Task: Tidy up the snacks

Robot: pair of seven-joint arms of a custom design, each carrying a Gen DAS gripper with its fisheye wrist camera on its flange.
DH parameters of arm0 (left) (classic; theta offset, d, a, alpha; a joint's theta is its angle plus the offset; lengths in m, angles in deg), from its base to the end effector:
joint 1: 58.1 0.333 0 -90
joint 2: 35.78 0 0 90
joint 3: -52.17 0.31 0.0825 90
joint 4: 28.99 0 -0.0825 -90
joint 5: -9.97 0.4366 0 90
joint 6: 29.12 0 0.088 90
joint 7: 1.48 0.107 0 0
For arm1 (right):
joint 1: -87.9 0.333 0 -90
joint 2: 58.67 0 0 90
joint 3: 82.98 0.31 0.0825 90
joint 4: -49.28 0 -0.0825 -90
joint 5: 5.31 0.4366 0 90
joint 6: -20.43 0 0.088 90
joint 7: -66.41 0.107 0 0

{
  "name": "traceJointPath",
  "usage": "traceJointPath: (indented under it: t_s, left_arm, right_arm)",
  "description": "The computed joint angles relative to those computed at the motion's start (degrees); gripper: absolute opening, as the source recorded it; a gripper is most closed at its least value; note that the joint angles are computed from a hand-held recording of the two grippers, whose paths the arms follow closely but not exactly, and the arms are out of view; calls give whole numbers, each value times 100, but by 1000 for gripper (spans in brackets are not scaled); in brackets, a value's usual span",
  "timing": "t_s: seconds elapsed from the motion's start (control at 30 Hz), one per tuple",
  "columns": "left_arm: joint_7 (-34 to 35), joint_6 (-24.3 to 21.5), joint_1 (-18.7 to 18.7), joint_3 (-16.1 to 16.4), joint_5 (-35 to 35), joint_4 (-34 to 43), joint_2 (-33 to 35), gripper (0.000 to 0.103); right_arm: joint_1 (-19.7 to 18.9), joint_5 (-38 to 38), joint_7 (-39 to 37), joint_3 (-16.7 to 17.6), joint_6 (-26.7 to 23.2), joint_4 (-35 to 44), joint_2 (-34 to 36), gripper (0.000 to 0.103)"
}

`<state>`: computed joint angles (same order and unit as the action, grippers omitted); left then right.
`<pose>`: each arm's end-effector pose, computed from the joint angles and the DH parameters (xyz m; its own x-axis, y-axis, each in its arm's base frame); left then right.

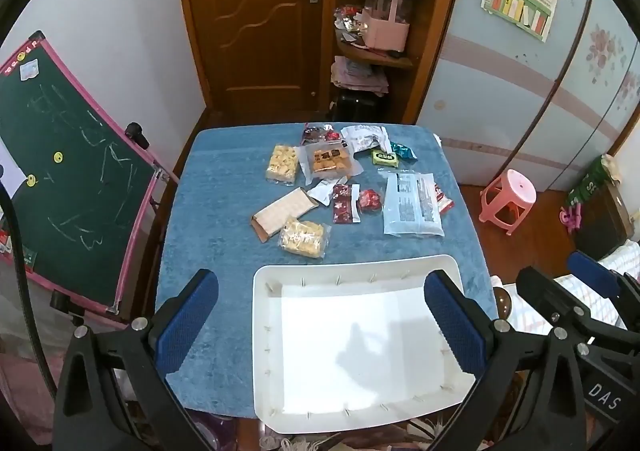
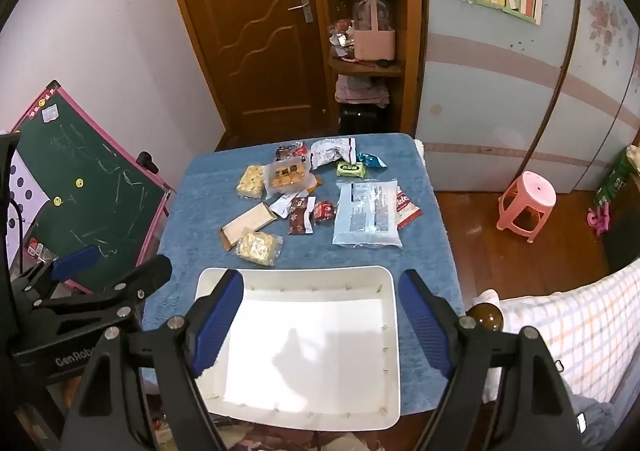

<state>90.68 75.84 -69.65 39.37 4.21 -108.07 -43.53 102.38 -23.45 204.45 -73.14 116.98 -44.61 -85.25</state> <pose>0.5024 -0.2512 0.8269 -0.4670 -0.8832 0.0446 -0.7481 0.3676 -0.5524 0.3971 0.1809 0.8439 -0.4062 -0.9069 -0.1119 -0.7112 0.3907 -0.5844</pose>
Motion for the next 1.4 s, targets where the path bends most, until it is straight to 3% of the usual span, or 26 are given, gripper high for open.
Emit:
traceJointPath:
  t_s: [0.67,1.4]
  left_arm:
    - [157,119,43,67,-122,103,49,101]
    - [469,286,130,138,-369,-12,-102,102]
  right_arm:
    - [-5,135,205,-60,439,-305,-128,81]
    - [-10,76,388,6,359,-252,-144,81]
